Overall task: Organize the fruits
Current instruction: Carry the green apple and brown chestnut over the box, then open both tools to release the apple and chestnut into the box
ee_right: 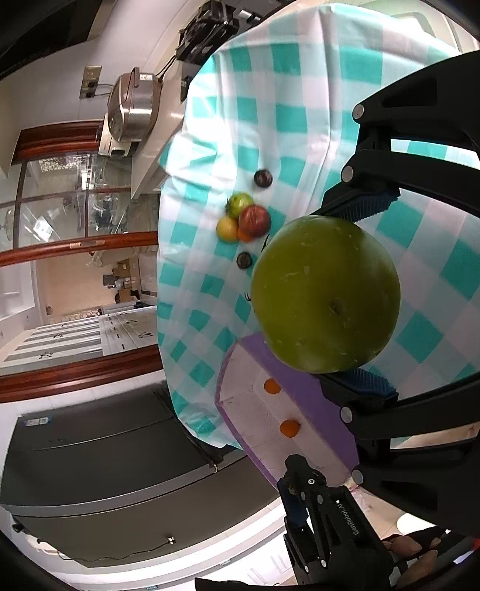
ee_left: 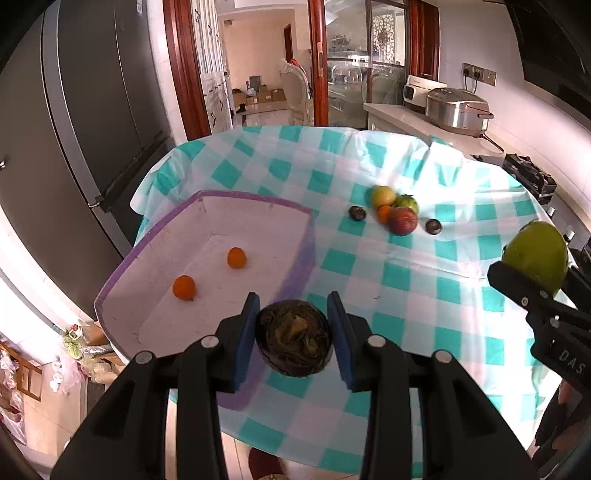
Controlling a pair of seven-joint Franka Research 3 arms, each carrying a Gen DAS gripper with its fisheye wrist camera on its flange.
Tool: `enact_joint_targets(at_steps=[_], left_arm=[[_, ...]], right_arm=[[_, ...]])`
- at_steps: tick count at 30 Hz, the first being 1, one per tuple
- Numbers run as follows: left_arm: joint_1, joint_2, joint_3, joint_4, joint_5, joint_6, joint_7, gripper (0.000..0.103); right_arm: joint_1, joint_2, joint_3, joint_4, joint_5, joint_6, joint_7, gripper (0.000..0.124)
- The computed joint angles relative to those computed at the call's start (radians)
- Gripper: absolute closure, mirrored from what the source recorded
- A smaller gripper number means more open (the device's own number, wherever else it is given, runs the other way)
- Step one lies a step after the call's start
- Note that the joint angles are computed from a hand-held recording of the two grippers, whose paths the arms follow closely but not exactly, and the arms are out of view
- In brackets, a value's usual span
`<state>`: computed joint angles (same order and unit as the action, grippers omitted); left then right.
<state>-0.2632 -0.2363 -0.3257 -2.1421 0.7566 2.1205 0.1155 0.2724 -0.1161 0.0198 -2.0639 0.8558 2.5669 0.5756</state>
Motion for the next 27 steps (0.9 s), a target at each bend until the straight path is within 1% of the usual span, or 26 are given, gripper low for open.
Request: enact_joint_targets(at_steps=[2, 4, 5, 8, 9, 10, 11, 13, 14, 15, 16, 17, 19, 21, 23, 26, 27], left_arm=[[0.01, -0.039, 0.03, -0.052, -0.01, 0.049, 0.034, 0.065], [0.03, -0.081, 0.064, -0.109, -0.031, 0.109, 0.087, 0.065], [0.042, -0.108, 0.088, -0.145, -0.047, 0.153, 0.125, 0.065], [0.088, -0.151, 0.12, -0.212, -0.067, 0.234, 0.213, 0.065], [0.102, -0.169, 0.151, -0.248, -0.09, 0.279, 0.26, 0.065], [0.113, -0.177, 0.168, -0.27, -0.111, 0.305, 0.293, 0.065], [0.124, -0.184, 0.181, -0.288, -0.132, 0.322, 0.327, 0.065], [0.146, -0.196, 0.215, -0.334, -0.172, 0.358, 0.408, 0.065], [0.154, -0.203, 0.231, -0.355, -0.197, 0.369, 0.446, 0.065], [0.154, -0.204, 0.261, -0.377, -0.242, 0.38, 0.509, 0.065], [0.156, -0.207, 0.28, -0.394, -0.276, 0.384, 0.556, 0.065], [0.16, -0.209, 0.295, -0.41, -0.306, 0.388, 0.6, 0.065], [0.159, -0.2, 0.335, -0.435, -0.379, 0.391, 0.708, 0.065], [0.166, -0.186, 0.361, -0.453, -0.435, 0.392, 0.797, 0.065], [0.168, -0.16, 0.38, -0.455, -0.492, 0.382, 0.891, 0.065], [0.183, -0.133, 0.382, -0.458, -0.561, 0.379, 0.974, 0.065], [0.183, -0.118, 0.384, -0.456, -0.588, 0.379, 1.009, 0.065]], right_arm=[[0.015, 0.01, 0.024, 0.002, -0.021, 0.035, 0.042, 0.058], [0.039, 0.031, 0.058, 0.012, -0.077, 0.083, 0.124, 0.058], [0.05, 0.042, 0.07, 0.02, -0.101, 0.098, 0.163, 0.058], [0.086, 0.076, 0.099, 0.041, -0.171, 0.146, 0.246, 0.058], [0.101, 0.097, 0.113, 0.056, -0.216, 0.161, 0.297, 0.058], [0.113, 0.112, 0.12, 0.065, -0.251, 0.17, 0.336, 0.058], [0.128, 0.136, 0.131, 0.08, -0.31, 0.181, 0.397, 0.058], [0.153, 0.175, 0.137, 0.114, -0.415, 0.172, 0.5, 0.058], [0.17, 0.205, 0.139, 0.142, -0.484, 0.155, 0.571, 0.058], [0.182, 0.225, 0.138, 0.163, -0.525, 0.14, 0.617, 0.058], [0.194, 0.247, 0.136, 0.188, -0.564, 0.118, 0.663, 0.058], [0.211, 0.286, 0.134, 0.235, -0.61, 0.071, 0.721, 0.058], [0.236, 0.343, 0.129, 0.307, -0.674, 0.0, 0.782, 0.058], [0.262, 0.404, 0.127, 0.385, -0.725, -0.075, 0.819, 0.058], [0.305, 0.482, 0.115, 0.489, -0.808, -0.183, 0.861, 0.058], [0.336, 0.568, 0.106, 0.609, -0.852, -0.305, 0.884, 0.058], [0.351, 0.608, 0.1, 0.668, -0.872, -0.363, 0.889, 0.058]])
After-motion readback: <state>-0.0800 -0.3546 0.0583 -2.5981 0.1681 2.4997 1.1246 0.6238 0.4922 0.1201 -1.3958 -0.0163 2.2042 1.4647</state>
